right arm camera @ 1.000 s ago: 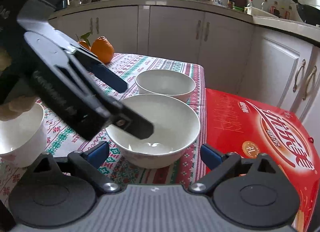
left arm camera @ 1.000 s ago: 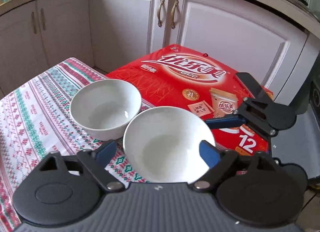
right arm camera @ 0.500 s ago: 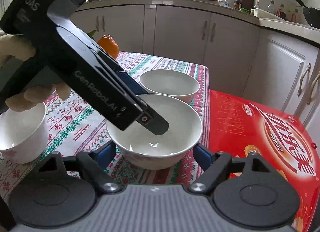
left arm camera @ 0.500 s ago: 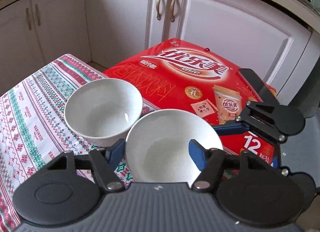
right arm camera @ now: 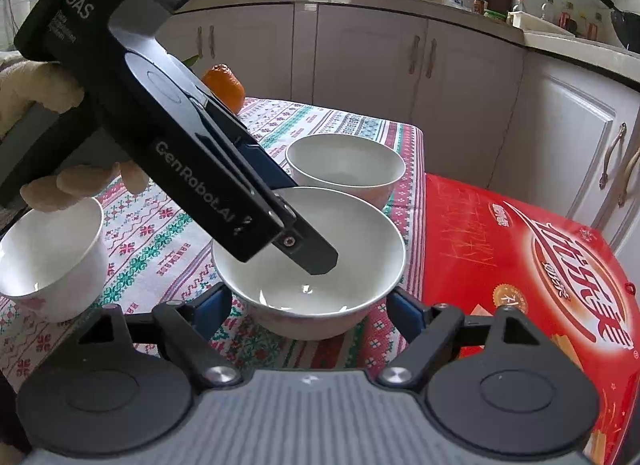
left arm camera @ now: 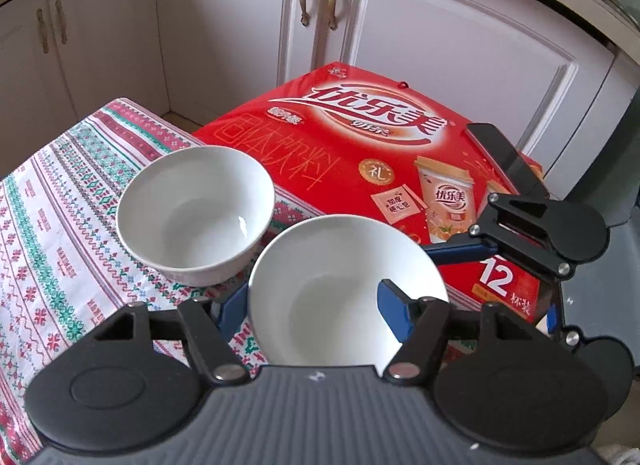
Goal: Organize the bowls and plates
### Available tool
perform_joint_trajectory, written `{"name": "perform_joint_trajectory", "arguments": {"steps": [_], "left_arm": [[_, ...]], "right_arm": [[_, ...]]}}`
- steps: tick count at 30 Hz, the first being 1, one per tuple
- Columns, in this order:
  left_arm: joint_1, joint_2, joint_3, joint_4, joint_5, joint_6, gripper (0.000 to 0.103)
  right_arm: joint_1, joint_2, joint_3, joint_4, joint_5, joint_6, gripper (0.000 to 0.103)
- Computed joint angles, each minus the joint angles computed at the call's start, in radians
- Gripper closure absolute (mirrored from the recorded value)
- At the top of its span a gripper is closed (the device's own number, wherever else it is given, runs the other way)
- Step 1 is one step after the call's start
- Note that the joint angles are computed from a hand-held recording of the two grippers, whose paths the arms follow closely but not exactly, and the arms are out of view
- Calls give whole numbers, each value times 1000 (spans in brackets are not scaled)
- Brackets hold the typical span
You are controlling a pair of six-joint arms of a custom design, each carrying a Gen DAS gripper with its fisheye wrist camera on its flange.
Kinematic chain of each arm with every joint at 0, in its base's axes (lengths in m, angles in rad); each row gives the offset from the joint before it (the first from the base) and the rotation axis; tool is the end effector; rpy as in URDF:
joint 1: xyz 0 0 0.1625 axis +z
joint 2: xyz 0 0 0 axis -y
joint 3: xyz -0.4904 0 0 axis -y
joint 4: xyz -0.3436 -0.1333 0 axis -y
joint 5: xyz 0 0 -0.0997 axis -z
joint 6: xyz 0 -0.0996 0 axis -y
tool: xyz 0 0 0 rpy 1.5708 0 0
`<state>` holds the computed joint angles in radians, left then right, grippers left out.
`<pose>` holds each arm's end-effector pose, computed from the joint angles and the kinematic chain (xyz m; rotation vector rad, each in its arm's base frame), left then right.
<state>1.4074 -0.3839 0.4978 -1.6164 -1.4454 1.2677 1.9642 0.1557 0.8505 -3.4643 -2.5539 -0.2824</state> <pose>-0.0008 -0.9007 0.2017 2.0156 2.3088 0.1901 0.3433 -0.6956 -0.1614 0.1838 -2.0659 1.0135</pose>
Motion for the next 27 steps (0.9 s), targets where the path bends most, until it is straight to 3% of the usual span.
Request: {"name": "perform_joint_trajectory", "arguments": {"steps": [5,9,16,21,27], "left_arm": [[-1,-8,29,-27,4,4,35],[-2,-8,13,-2,8,-5,35],[1,-58,64,-17,-11,-1,35],[2,-100,86,-7,-19,-17,35],[10,-164,151,-60,-42,-4,35]], "right_arm": [[3,12,-20,-6,-9,-12,13],[7,4,-6,11,-4,31,13],[35,-11,-10,95,-27,78,13],[61,-45,25,161,-5,152,13],[89,-55,6,226,17,175,13]]}}
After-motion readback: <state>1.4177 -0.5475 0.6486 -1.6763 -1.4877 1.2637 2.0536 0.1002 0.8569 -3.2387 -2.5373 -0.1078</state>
